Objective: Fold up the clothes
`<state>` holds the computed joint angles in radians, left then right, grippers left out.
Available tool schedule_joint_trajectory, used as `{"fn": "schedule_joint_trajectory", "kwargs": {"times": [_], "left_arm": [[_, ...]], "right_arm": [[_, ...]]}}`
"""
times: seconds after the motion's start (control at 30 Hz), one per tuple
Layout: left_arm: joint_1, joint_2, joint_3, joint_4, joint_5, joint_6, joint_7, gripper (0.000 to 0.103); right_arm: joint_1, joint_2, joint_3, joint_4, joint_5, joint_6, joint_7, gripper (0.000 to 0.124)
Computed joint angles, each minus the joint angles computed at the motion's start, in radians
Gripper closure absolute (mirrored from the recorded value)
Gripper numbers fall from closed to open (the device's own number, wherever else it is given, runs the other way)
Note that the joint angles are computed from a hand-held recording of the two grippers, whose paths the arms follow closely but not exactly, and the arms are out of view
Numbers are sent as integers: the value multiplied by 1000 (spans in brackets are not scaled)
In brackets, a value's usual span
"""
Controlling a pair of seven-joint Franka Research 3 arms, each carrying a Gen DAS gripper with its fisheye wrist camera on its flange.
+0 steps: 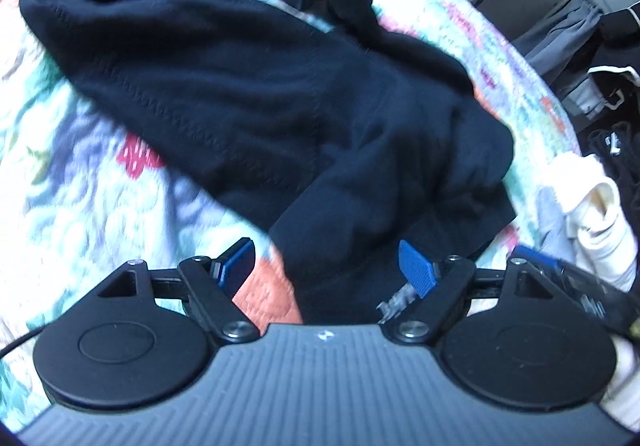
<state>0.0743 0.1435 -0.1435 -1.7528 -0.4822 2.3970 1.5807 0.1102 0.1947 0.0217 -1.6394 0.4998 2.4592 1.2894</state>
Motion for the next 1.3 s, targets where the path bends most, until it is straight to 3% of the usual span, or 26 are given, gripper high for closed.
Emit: {"fn": "schedule_joint_trajectory", "kwargs": {"times": [0.1, 0.2, 0.27, 0.37, 0.4, 0.47, 0.5, 0.53, 0.57, 0.6, 0.67, 0.73, 0.87, 0.93, 1.0, 1.07, 1.2, 1.3], "left_arm": [[1, 30, -5, 22, -8, -26, -1, 24], [8, 55, -17, 36, -31, -27, 18, 24], [11, 68, -24, 42, -44, -26, 27, 20], [6, 86, -29, 45, -32, -12, 6, 17], [5, 91, -30, 47, -27, -8, -1, 16], [5, 91, -35, 40, -26, 13, -3, 16], [7, 84, -40, 30, -34, 26, 12, 20], [9, 76, -46, 19, -44, 37, 34, 24], [11, 68, -50, 9, -55, 48, 56, 41], [13, 62, -54, 4, -72, 45, 79, 50], [29, 50, -68, 8, -170, 8, 148, 53], [38, 40, -78, 18, -285, -44, 218, 53], [6, 21, -77, 49, -351, -115, 341, 46], [-20, 2, -64, 39, -308, -84, 357, 43], [-35, -6, -47, 30, -266, -56, 332, 38], [-37, -4, -31, 24, -237, -48, 278, 38], [-30, 6, -7, 11, -172, -23, 161, 38], [-23, 26, -1, 24, -104, -11, 86, 38]], "right_arm": [[14, 43, -25, 6, -74, 55, 118, 64], [5, 85, -24, 21, -59, 93, 205, 60], [-19, 108, 11, 30, 21, 127, 166, 34], [-20, 150, 37, 63, 48, 157, 87, 24], [-11, 165, 36, 80, 24, 161, 66, 27], [-17, 183, 55, 114, 26, 148, -1, 86], [-32, 193, 71, 141, 53, 115, -37, 99], [-30, 188, 73, 148, 55, 117, -66, 104], [-7, 165, 63, 130, 15, 164, -98, 106], [22, 134, 49, 105, -46, 227, -140, 106], [70, 65, 18, 60, -163, 342, -178, 108], [99, 13, -26, 53, -269, 377, -125, 108], [134, -30, -131, 67, -607, 266, 113, 109], [143, -30, -157, 67, -769, 173, 146, 108], [88, -24, -109, 69, -689, 91, 74, 105], [70, -13, -94, 91, -667, 8, 81, 90], [65, -72, -78, 36, -692, 34, 159, 78], [60, -102, -59, 37, -694, 50, 150, 74]]}}
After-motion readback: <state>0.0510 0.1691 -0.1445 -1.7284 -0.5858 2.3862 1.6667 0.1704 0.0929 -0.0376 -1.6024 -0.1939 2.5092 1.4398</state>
